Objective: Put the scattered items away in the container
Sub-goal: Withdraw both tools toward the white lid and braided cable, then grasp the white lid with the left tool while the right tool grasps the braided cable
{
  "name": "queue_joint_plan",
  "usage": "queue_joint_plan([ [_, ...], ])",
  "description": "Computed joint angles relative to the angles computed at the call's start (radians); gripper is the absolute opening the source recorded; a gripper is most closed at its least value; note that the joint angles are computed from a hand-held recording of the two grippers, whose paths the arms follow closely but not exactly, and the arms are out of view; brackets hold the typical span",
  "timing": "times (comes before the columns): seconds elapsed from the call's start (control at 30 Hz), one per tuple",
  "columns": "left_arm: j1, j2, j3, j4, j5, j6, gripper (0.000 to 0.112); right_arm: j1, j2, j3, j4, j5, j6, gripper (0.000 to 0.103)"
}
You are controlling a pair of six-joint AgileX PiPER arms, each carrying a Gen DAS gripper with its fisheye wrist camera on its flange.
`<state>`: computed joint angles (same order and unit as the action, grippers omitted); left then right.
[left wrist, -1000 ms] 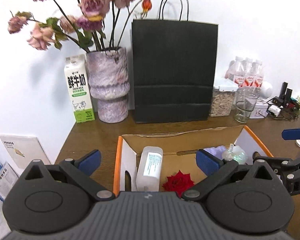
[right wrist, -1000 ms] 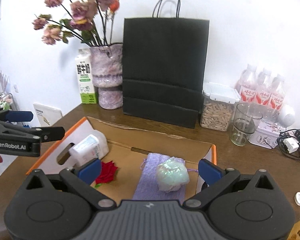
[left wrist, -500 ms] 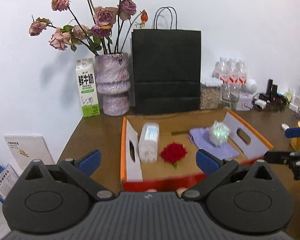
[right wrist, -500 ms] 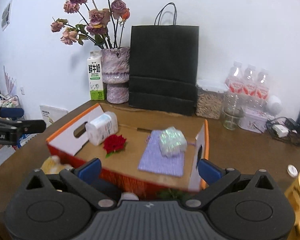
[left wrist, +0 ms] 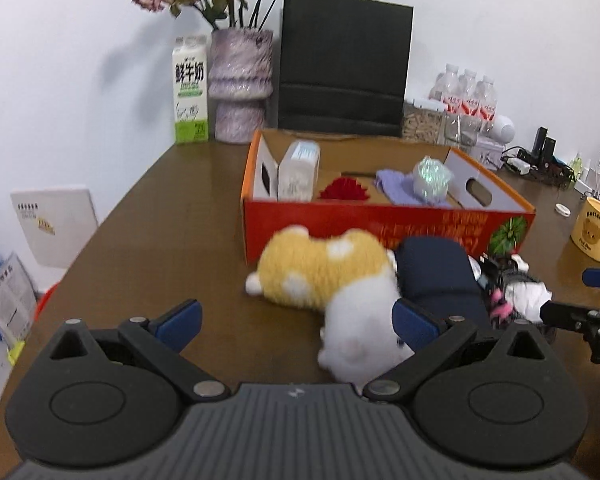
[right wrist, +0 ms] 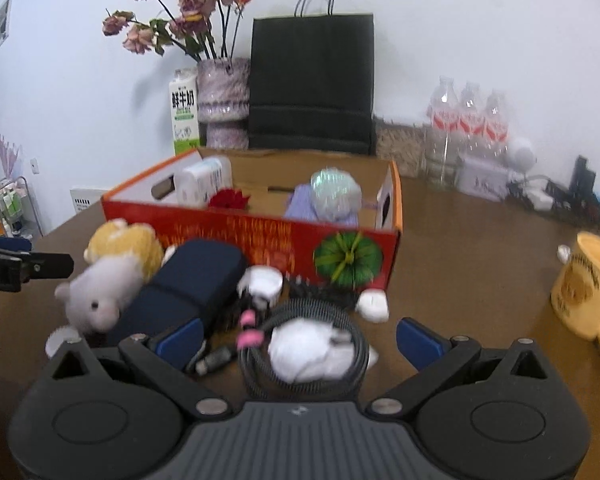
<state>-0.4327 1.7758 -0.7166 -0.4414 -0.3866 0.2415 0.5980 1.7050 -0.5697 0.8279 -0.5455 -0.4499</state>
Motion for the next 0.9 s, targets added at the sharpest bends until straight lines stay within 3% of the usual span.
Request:
queue_joint_plan([
  [0.47,-0.102,0.049,0.1,-0.051,-0.087,-0.019,0.102,0.071,0.051,0.036,0.03,-0.029,0.041,0.103],
  [0.6,-0.122,0.066,0.097,-0.035,-0.093,-0.022,0.081,0.077,0.051,0.042,0.037,-0.032,0.046,0.103],
  [0.67,-0.141,0.078,0.092,-0.077,-0.114,0.018,0.056,0.079,0.052,0.046,0.04,-0.038,0.048,0.103],
  [0.73,-0.147,0.08,0.092,-0.091,-0.124,0.033,0.041,0.077,0.055,0.046,0.038,-0.043,0.048,0.103],
  [0.9,-0.13,0.067,0.1,-0.055,-0.113,-0.014,0.041,0.056,0.075,0.022,0.044,-0.044,0.019,0.103],
])
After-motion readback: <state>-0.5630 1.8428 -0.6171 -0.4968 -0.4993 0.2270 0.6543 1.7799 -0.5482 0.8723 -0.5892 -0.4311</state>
